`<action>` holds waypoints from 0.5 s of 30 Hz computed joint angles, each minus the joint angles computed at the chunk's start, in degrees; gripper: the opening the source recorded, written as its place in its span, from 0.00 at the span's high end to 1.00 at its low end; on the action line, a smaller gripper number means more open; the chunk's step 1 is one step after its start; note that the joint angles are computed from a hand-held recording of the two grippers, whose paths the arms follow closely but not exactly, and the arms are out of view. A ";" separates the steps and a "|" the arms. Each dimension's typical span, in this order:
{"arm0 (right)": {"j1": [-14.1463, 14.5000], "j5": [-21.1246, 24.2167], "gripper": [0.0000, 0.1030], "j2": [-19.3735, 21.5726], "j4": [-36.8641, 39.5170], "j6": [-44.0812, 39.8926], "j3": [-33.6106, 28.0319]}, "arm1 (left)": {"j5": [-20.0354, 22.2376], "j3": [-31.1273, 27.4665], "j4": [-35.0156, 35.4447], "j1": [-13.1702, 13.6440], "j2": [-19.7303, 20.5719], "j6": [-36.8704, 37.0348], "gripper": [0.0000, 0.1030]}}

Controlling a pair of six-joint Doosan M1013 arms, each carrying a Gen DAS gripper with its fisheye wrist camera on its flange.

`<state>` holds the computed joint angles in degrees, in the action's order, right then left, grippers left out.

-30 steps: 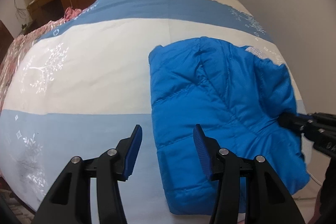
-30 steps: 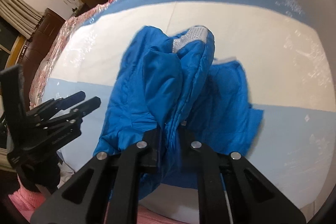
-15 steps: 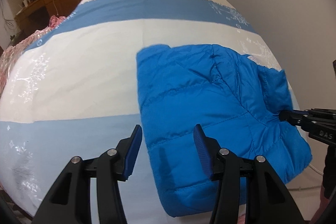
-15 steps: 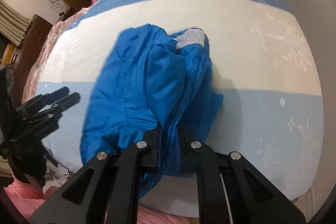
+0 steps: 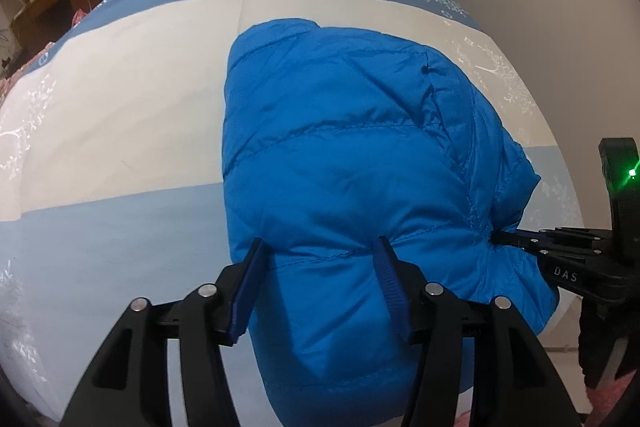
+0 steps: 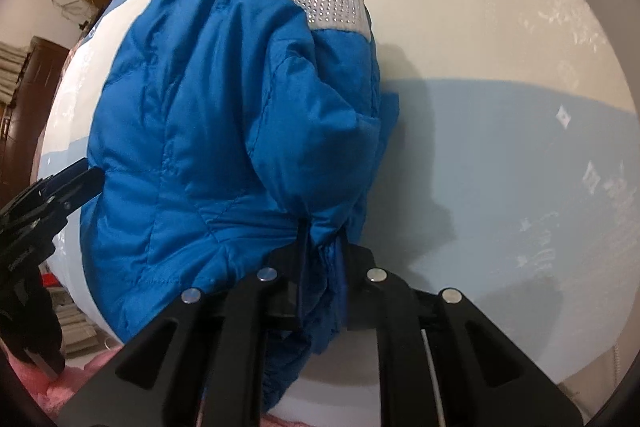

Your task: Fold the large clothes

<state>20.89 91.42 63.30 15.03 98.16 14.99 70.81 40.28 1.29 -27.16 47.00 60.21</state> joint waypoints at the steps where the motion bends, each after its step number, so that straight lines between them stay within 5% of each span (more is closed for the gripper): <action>1: 0.03 0.00 0.86 -0.03 -0.14 -0.74 -0.15 | -0.11 0.21 0.49 -0.10 -0.13 -0.05 0.46; 4: -0.29 0.09 0.80 -0.69 -0.36 -1.48 -0.67 | -0.18 1.02 -0.66 0.33 -0.98 0.69 0.47; 10: 0.18 -7.90 0.80 -7.38 -2.61 -7.80 5.43 | -0.92 3.35 0.53 0.59 -3.50 0.93 0.47; 15: 1.47 -0.56 0.81 -1.71 1.50 -11.04 -5.14 | -1.15 3.79 -1.70 0.71 -3.95 2.10 0.47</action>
<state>22.36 90.86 61.59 16.53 87.12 9.85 69.65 44.08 -0.41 -26.45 43.05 62.31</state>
